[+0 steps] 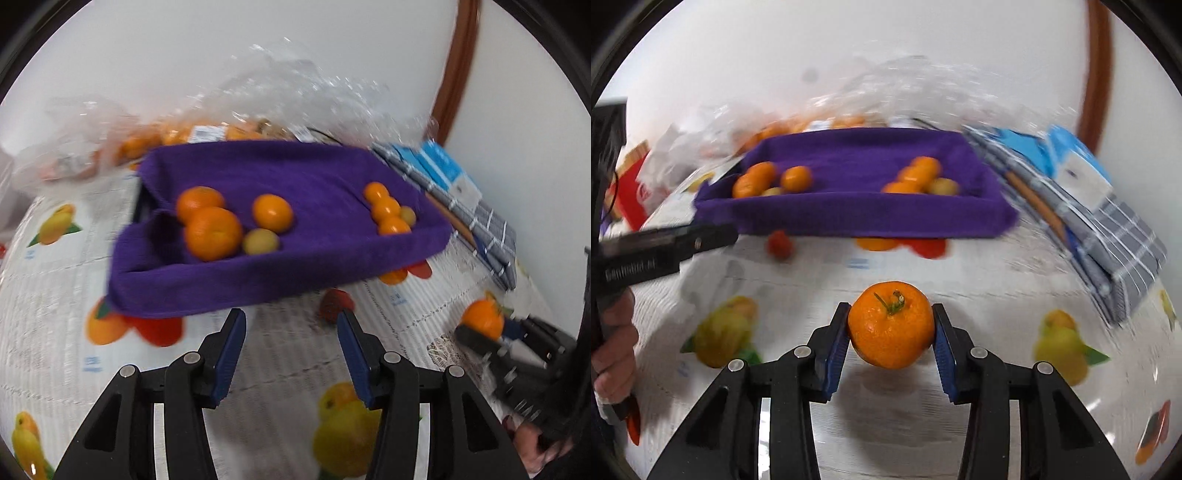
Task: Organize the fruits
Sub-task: 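Close the left gripper on the small red fruit on the sheet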
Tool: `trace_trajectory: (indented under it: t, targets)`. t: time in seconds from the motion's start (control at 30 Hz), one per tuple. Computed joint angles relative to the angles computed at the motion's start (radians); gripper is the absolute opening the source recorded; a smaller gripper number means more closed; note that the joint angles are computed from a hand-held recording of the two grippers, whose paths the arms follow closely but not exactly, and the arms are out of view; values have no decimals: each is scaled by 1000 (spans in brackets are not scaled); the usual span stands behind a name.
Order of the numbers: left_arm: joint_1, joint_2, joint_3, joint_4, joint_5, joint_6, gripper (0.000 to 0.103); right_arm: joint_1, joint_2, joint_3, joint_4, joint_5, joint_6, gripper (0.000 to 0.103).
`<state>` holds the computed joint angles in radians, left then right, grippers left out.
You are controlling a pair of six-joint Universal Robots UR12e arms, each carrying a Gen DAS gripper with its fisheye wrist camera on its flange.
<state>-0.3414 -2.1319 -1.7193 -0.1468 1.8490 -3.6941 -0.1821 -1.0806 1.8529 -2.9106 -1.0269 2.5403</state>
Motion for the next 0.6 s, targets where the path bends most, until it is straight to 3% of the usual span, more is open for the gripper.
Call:
trace_trajectory:
  t: [0.07,0.17,0.27,0.6]
  targets:
    - [-1,-13,18,-8,-8,5,49,-11,10,-21,15,20,36,42]
    - [-3,-29,45,-40,-13,16,49,-15,25,-24,-59,17,44,43]
    - [1,-33,48,-32,-35,25,46,-23,30,-43,6,62,37,43]
    - [-2,-52,90,-88,-38,67,24,-30,36,-49,-2,80,81,43]
